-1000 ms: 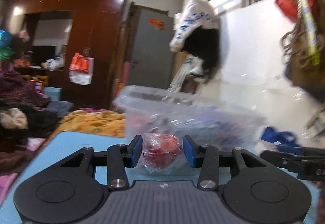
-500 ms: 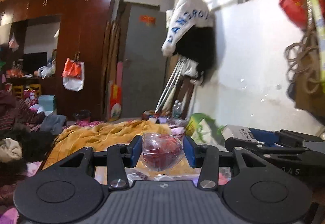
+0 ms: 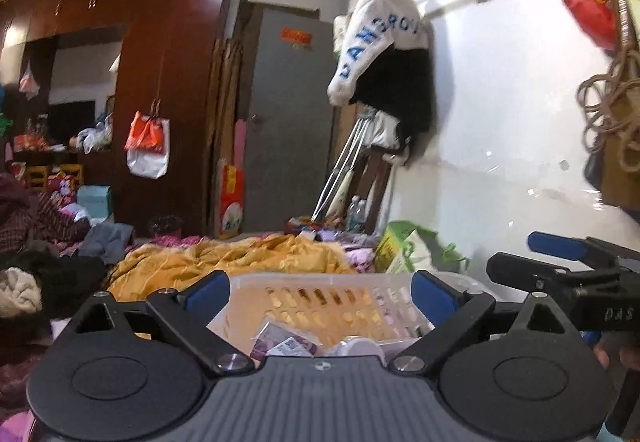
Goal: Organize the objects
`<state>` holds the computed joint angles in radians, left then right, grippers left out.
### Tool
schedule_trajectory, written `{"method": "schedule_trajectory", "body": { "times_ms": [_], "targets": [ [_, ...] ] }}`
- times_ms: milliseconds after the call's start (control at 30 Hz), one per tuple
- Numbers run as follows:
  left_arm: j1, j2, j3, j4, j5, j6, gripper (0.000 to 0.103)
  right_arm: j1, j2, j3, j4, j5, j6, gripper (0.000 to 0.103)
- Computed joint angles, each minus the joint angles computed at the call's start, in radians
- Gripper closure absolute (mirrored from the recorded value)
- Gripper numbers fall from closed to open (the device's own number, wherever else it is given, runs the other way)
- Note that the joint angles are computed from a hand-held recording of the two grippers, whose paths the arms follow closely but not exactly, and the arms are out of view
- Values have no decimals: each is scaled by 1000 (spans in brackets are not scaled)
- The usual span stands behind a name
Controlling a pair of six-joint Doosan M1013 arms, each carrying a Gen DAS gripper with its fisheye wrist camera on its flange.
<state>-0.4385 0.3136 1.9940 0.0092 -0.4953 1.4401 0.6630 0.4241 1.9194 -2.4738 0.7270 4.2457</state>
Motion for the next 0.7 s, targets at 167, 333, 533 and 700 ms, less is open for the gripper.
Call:
{"method": "schedule_trajectory", "body": {
  "times_ms": [167, 333, 533, 700],
  "targets": [
    [-15, -25, 65, -76, -111, 90, 2, 45, -32, 2, 238, -32, -242, 0],
    [-25, -55, 119, -131, -142, 154, 1, 127, -10, 21, 418, 174, -355, 0],
    [-44, -82, 139, -229, -74, 276, 1, 147, -23, 49, 494, 166, -274, 0],
    [-44, -93, 140, -219, -34, 243, 1, 143, -32, 51, 509, 173, -297, 0]
  ]
}}
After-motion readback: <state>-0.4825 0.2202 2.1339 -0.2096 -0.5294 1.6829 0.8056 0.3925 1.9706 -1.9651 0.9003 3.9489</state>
